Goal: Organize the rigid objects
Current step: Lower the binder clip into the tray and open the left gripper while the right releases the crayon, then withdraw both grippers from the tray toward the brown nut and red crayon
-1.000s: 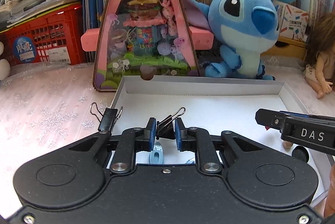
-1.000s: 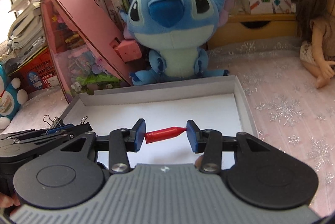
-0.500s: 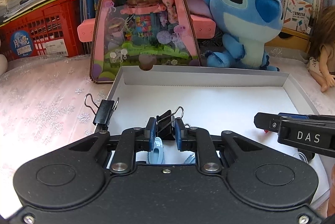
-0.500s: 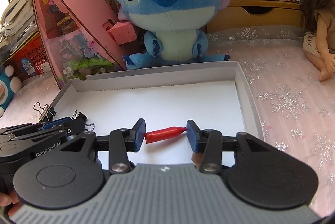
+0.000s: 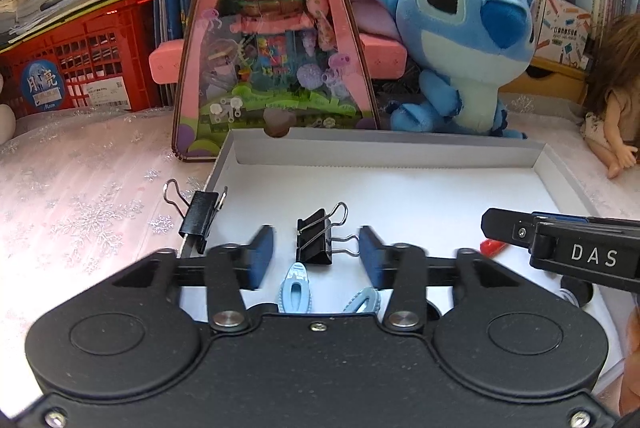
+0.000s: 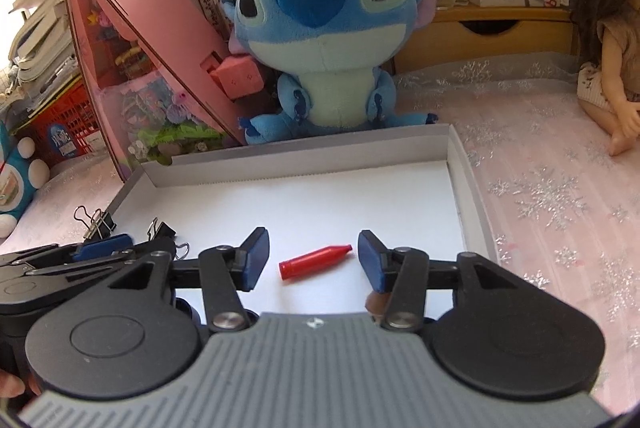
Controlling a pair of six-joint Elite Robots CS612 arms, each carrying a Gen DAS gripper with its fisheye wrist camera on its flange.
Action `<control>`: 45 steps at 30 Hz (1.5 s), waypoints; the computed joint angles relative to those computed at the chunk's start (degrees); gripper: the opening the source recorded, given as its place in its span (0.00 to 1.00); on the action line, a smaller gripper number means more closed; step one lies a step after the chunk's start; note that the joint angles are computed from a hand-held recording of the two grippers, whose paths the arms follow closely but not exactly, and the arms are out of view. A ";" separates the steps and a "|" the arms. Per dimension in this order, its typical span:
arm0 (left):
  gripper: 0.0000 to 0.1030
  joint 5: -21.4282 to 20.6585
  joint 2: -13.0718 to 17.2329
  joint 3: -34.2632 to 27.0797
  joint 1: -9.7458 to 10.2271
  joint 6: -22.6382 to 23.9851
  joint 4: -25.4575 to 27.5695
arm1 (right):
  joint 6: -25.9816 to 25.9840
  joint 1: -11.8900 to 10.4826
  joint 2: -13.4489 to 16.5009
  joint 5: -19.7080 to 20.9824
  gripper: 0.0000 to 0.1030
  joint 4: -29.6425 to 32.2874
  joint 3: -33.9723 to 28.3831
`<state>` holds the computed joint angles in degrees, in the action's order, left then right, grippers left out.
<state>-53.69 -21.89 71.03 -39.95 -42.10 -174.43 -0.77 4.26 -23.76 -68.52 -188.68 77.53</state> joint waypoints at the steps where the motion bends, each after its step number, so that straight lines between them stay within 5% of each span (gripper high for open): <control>1: 0.46 0.17 -0.16 0.29 -0.10 0.20 -0.51 | -0.10 -0.03 -0.11 -0.03 0.64 -0.44 0.24; 12: 0.67 3.60 -2.21 4.73 -1.90 3.35 -7.43 | -5.46 -0.73 -2.12 1.37 0.72 -6.73 4.88; 29: 0.76 6.35 -5.35 13.34 -5.95 3.95 -16.72 | -12.02 -3.12 -6.00 7.80 0.78 -17.65 15.18; 45: 0.77 6.65 -7.01 18.25 -8.91 4.38 -20.12 | -16.06 -4.48 -7.30 11.04 0.83 -22.58 20.44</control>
